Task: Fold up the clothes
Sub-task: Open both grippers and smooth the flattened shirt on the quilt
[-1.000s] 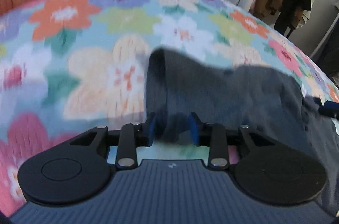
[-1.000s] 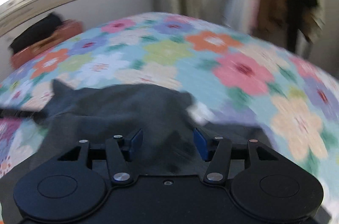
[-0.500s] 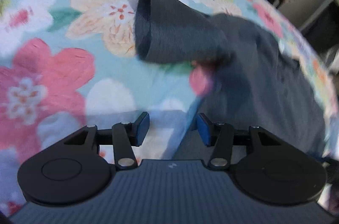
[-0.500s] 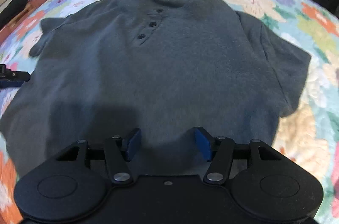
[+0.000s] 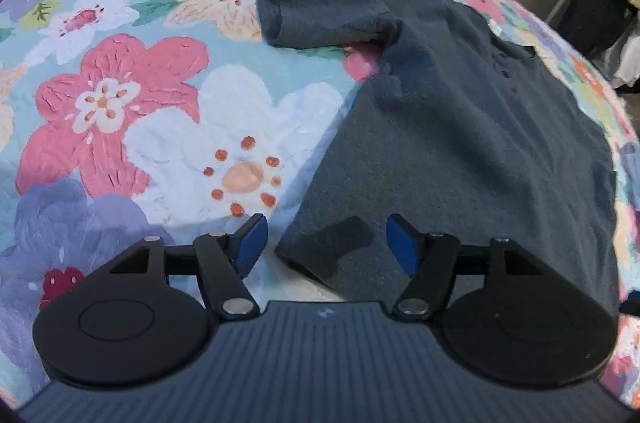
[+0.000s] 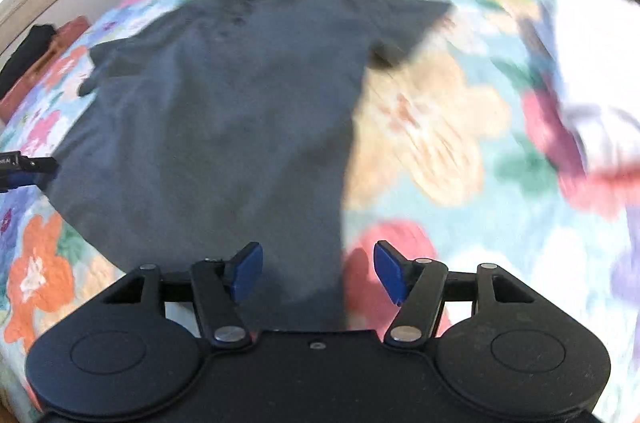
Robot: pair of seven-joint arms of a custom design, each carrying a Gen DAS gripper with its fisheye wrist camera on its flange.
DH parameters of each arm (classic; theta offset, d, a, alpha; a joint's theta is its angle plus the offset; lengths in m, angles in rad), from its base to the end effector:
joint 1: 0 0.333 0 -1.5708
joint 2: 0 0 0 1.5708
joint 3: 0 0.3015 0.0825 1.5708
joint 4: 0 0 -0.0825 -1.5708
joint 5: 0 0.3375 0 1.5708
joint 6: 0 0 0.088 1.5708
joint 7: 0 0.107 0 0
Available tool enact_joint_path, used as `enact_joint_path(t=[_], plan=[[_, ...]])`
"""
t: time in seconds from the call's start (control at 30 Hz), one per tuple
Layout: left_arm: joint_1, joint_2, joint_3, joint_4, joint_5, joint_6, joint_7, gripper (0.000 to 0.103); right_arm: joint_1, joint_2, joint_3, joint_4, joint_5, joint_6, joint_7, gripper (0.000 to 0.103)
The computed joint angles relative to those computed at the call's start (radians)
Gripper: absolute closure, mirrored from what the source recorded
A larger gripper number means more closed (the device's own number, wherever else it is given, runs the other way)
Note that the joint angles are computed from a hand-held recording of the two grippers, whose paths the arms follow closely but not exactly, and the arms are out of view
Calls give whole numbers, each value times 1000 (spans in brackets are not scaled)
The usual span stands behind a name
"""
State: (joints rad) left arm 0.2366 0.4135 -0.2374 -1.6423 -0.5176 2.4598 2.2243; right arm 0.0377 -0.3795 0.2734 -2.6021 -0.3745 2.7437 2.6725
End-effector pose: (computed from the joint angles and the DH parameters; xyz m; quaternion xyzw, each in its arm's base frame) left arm 0.6553 0.0222 0.4340 -0.5742 0.7581 -0.3021 0.0664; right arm 0.3877 0.1439 0.4460 -0.4996 0.8170 -0.1809 0.2242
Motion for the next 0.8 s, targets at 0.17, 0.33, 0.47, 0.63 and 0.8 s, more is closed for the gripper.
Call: enact_joint_path(t=[0.17,0.33,0.47,0.63,0.8], plan=[[-3,1,-9,-32,-13,40,-10,28,21,-71,-12,-101,68,36,17,36],[5,4,-18,-34,-72,44,-45,4,-44,-65,32,-210,120,283,43,35],[9,-1,-40,-90,-111,149,42,12,-219,-43,253,-160,-9,238,4,72],[45,-48,-97,-151,-145,198,180,99,-225,-55,267,-114,-85,211,-3,98],[78,-139,-86,-163,-345,123,256,100,-130,-208,146,-151,-2,248,-47,98]])
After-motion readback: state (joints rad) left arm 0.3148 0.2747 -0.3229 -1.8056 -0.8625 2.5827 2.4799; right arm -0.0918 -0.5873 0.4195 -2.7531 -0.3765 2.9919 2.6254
